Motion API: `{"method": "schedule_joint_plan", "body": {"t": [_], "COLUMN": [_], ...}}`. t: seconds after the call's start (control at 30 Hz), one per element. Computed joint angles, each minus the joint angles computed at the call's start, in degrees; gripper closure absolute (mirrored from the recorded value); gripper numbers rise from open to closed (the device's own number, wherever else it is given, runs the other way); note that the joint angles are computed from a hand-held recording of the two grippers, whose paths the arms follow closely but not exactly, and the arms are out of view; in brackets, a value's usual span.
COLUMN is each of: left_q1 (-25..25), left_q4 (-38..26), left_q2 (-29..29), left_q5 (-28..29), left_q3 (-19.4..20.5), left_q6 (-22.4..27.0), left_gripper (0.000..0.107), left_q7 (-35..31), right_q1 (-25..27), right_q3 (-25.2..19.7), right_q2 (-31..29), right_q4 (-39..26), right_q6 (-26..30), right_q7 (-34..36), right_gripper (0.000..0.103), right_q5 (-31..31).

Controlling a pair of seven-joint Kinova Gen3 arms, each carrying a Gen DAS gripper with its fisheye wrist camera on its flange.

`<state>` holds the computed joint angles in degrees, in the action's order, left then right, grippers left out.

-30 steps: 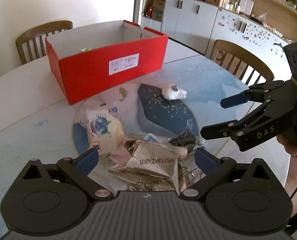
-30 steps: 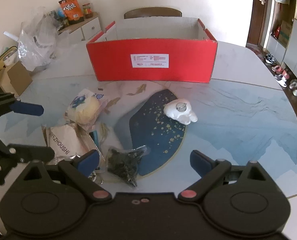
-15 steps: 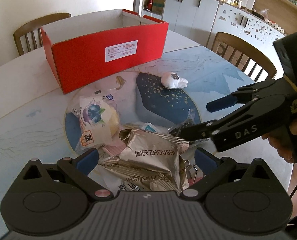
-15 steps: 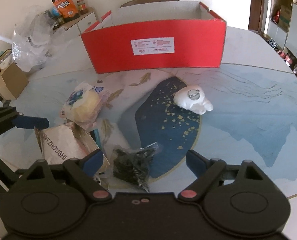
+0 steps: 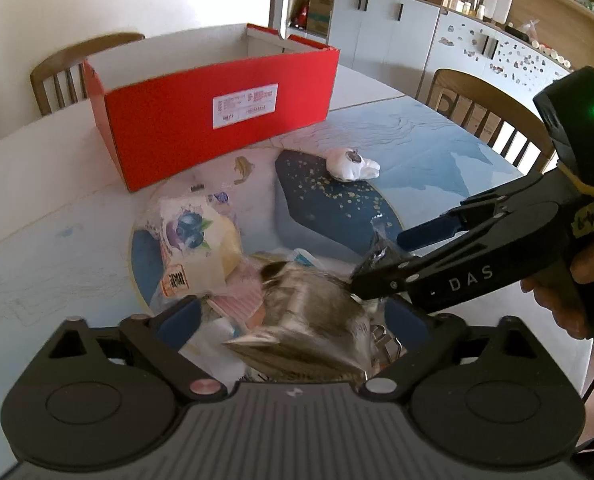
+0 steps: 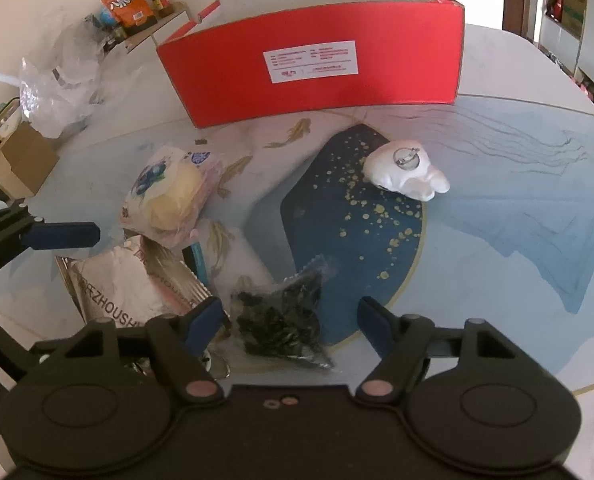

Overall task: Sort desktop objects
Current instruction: 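Grasp the foil snack bag with the left tool while the right tool grasps the dark bag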

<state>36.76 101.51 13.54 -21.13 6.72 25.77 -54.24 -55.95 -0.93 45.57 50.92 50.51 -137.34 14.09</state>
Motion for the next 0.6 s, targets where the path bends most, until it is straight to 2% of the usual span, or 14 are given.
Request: {"method": "schedule_joint_plan", "body": {"t": [0.13, 0.27, 0.3, 0.43, 0.6], "left_q1": [0.4, 0.2, -0.2, 0.7, 0.0], "left_q4": [0.0, -0.2, -0.3, -0.8, -0.5], "left_q2": [0.3, 0.4, 0.5, 0.9, 0.7], "left_q5": [-0.5, -0.2, 0.4, 0.1, 1.4], "left_q3": [-0.2, 0.4, 0.8, 0.4, 0.6], "left_q6": [0.2, 0.3, 0.3, 1.0, 0.4], "left_gripper": [0.022, 0.041, 0.042, 0.043, 0.056], "left_q7": [0.2, -0.8, -1.6, -1.9, -2.3], "right_q1": [0.1, -0.3, -0.3, -0.5, -0.5], "right_q3": [-0.3, 0.0, 0.1, 0.3, 0.2], "right_q2": [0.0, -0.2, -0.3, -0.7, -1.1], "right_q4": [-0.1, 0.4, 0.6, 1.4, 2.4], "right_q6": [-0.1, -0.3, -0.6, -1.2, -2.3], "right_q7": [1.1, 1.2, 1.1, 0.5, -0.1], "right_gripper": [0.041, 0.05, 0.053, 0.055, 0.06], "right_q5": [0.0, 0.4, 0.4, 0.7, 0.9]}}
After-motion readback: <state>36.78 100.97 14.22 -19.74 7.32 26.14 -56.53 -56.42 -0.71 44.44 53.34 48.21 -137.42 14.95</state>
